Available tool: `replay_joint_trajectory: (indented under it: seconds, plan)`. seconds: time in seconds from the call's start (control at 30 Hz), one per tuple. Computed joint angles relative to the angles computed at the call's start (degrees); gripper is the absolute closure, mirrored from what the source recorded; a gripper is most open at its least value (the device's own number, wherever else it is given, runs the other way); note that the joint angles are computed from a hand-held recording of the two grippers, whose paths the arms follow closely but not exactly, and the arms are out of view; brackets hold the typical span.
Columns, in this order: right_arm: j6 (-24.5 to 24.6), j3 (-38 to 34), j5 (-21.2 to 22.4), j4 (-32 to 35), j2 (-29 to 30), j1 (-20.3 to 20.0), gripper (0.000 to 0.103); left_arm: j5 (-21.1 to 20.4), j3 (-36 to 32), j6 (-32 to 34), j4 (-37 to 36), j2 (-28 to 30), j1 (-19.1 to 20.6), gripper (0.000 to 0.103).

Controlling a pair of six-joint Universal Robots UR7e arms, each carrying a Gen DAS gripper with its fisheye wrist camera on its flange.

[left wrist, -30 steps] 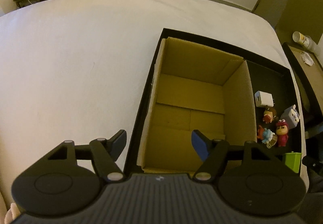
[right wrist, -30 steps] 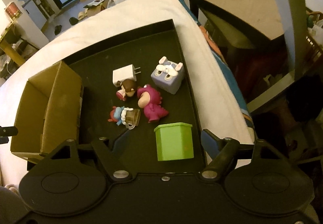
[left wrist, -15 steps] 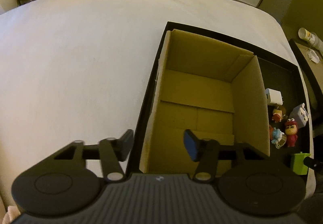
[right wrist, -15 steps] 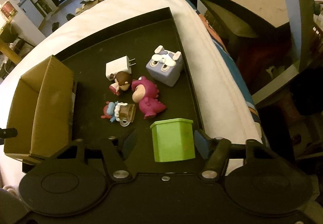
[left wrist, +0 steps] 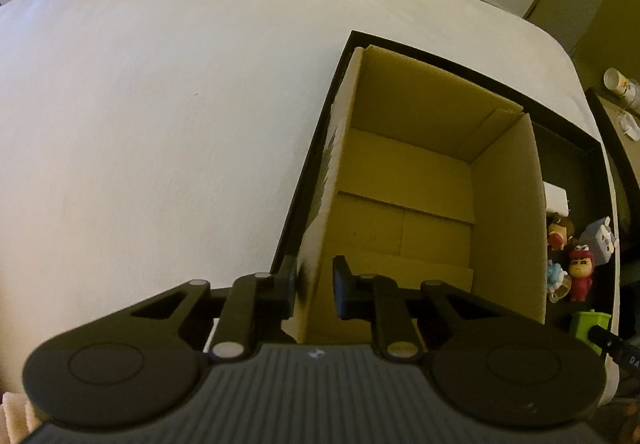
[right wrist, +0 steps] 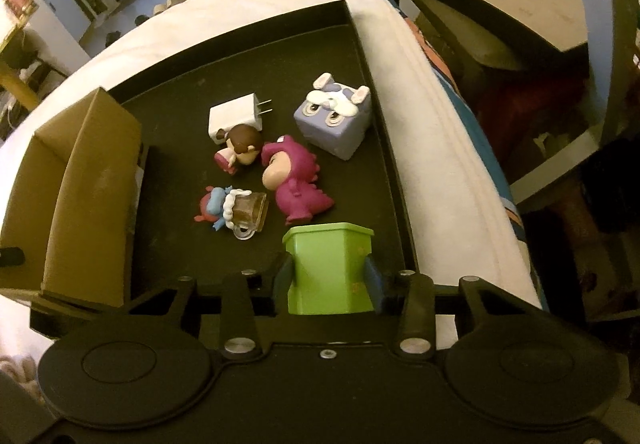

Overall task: Organize rigid objects
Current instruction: 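Grasp the box wall with the left gripper while the right gripper grasps the green cup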

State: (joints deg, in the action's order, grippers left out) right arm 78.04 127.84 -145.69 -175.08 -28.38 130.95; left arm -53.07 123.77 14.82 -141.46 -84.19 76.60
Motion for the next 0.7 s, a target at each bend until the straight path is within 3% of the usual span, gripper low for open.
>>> replay_joint_trajectory:
  seconds: [0.3,0.4,0.7]
  plan:
    - [-3.97,-0.23,0.87,-4.94,1.83,-1.77,0.052,0.58,-0.55,-0.88,0.25,0.72,0.46,0.089]
    - [-5.95,-0.02,2.16,-9.05,2.88,-2.63,0.053,0.38,-1.25,-1.57,0.76,1.48,0.80,0.089]
    - [-6.11,-1.06,2.79,-8.14,3.35,-1.98,0.056,-0.52,-2.13,-2.89,1.65,1.92,1.68,0.089]
